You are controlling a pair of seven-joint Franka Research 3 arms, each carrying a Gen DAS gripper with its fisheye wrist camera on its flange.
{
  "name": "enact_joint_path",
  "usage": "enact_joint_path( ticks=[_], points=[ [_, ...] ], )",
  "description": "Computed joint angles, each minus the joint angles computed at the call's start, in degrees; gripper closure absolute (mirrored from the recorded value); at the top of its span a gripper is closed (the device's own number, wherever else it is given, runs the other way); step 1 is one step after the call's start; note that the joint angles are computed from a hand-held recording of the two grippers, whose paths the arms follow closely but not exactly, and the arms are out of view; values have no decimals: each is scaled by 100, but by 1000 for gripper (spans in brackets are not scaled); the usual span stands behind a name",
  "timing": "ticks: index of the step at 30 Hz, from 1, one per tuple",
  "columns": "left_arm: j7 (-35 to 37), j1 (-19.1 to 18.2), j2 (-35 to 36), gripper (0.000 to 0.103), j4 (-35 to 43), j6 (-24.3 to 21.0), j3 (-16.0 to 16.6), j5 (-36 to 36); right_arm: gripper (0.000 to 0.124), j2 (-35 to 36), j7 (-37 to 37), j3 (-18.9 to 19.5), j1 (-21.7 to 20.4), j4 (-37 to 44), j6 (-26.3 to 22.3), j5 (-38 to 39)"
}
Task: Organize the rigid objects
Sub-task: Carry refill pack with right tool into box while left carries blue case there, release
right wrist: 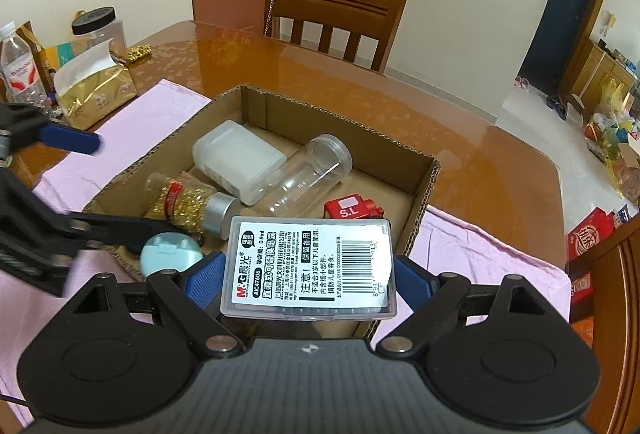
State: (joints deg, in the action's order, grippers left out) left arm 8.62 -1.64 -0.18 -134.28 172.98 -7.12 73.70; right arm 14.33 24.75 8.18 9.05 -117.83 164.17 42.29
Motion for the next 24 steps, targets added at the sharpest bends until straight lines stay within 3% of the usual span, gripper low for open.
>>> enact_joint_path(
  ticks=[4,10,12,15,21,24],
  points=[
    [-931,-4,-287,1,-85,-331,-79,947,32,312,435,-118,106,335,-56,-399],
    [-1146,7,-511,1,-244,-535,-149,1196,28,730,1202,-270,231,771,-92,-1101],
    [-1076,3,-520,1,-259,-625,-166,1129,21,746,1292,-190,155,782,-45,-1139],
    [-1017,4,-529,1,-283,-661,-172,1033,21,694,1249,-54,30,743,-21,-1078],
    [-672,-20,-576,1,-346,-705,-198,459,21,398,1977,-302,241,486,-50,-1513],
    [-430,-42,-646,1,-383,-822,-246,-6,21,149,2788,-626,521,229,-45,-2083]
  ],
)
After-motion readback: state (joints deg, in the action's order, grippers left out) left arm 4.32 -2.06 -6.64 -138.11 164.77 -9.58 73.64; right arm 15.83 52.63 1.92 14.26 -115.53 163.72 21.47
